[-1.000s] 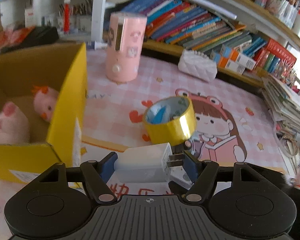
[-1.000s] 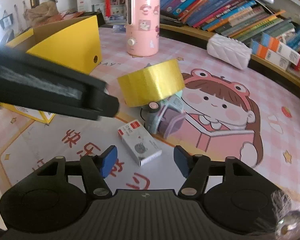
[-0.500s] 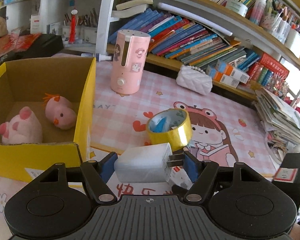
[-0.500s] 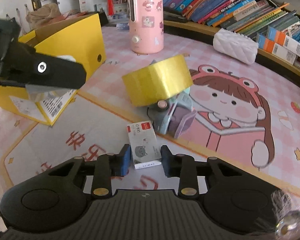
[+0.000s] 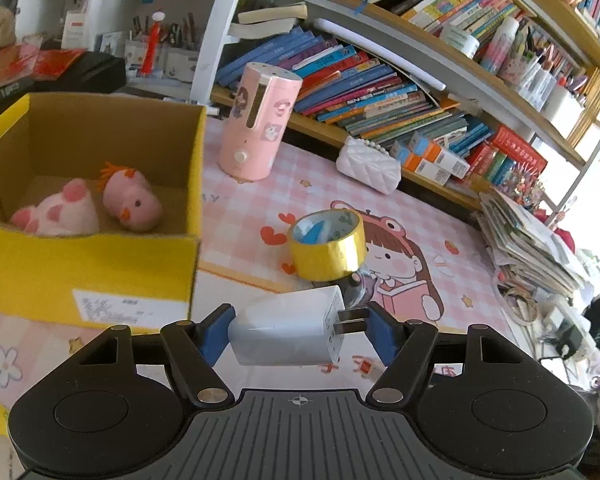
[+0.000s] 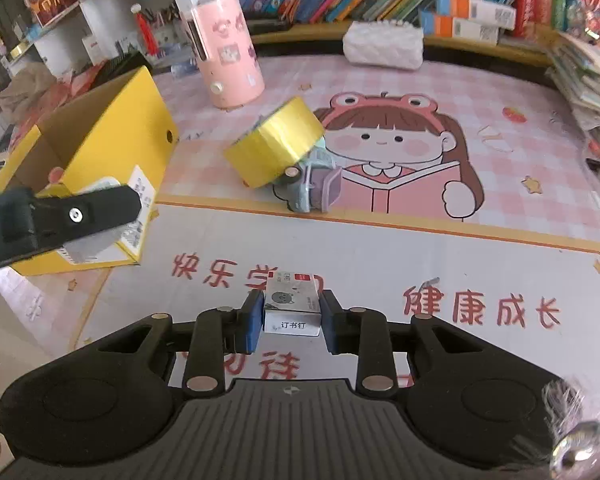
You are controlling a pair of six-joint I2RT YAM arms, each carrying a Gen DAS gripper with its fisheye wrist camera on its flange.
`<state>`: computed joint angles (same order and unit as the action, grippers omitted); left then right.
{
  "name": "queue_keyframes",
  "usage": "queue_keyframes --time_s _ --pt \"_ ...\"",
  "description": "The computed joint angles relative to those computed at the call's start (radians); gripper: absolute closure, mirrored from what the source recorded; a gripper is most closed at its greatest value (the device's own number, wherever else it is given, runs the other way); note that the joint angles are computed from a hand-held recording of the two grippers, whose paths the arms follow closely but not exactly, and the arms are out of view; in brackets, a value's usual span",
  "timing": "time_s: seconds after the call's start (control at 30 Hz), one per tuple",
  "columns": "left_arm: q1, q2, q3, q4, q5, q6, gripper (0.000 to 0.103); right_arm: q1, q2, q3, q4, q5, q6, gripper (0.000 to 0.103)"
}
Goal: Organize objects
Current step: 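Lift the charger plug with the left tool while the right tool lifts the small white box, then carry the charger plug and small white box with both tools over the yellow box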
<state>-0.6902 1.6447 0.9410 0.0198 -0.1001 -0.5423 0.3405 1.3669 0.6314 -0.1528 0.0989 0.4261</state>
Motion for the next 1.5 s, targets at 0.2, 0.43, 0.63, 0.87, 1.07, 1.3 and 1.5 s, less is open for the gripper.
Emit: queue_keyframes --time_s 0.2,0.43,0.63,0.87,1.07,1.3,1.5 --pt "0.040 -0.126 -0.127 0.018 0.034 -0.008 0.033 0.161 -0.107 -0.011 -0.063 0.166 0.088 0.075" --pt "0.105 -0.311 -0.275 -0.016 0.061 -0.001 0.033 0.337 -0.101 0.051 -0.136 0.262 0.190 0.075" --pt "0.170 -0.471 -0.380 -0.082 0.092 0.014 0.033 0.490 -0.053 0.076 -0.168 0.333 0.323 0.075" --pt "0.249 -0.639 -0.468 -0.164 0.141 0.051 0.033 0.621 0.006 0.107 -0.196 0.367 0.451 0.075" --pt "0.324 -0.749 -0.506 -0.250 0.193 0.100 0.033 0.709 0.063 0.144 -0.209 0.394 0.528 0.075" --pt "0.432 -0.863 -0.528 -0.341 0.250 0.161 0.033 0.783 0.127 0.200 -0.227 0.423 0.593 0.075" --pt "0.545 -0.952 -0.537 -0.413 0.306 0.212 0.033 0.816 0.181 0.258 -0.220 0.434 0.578 0.075"
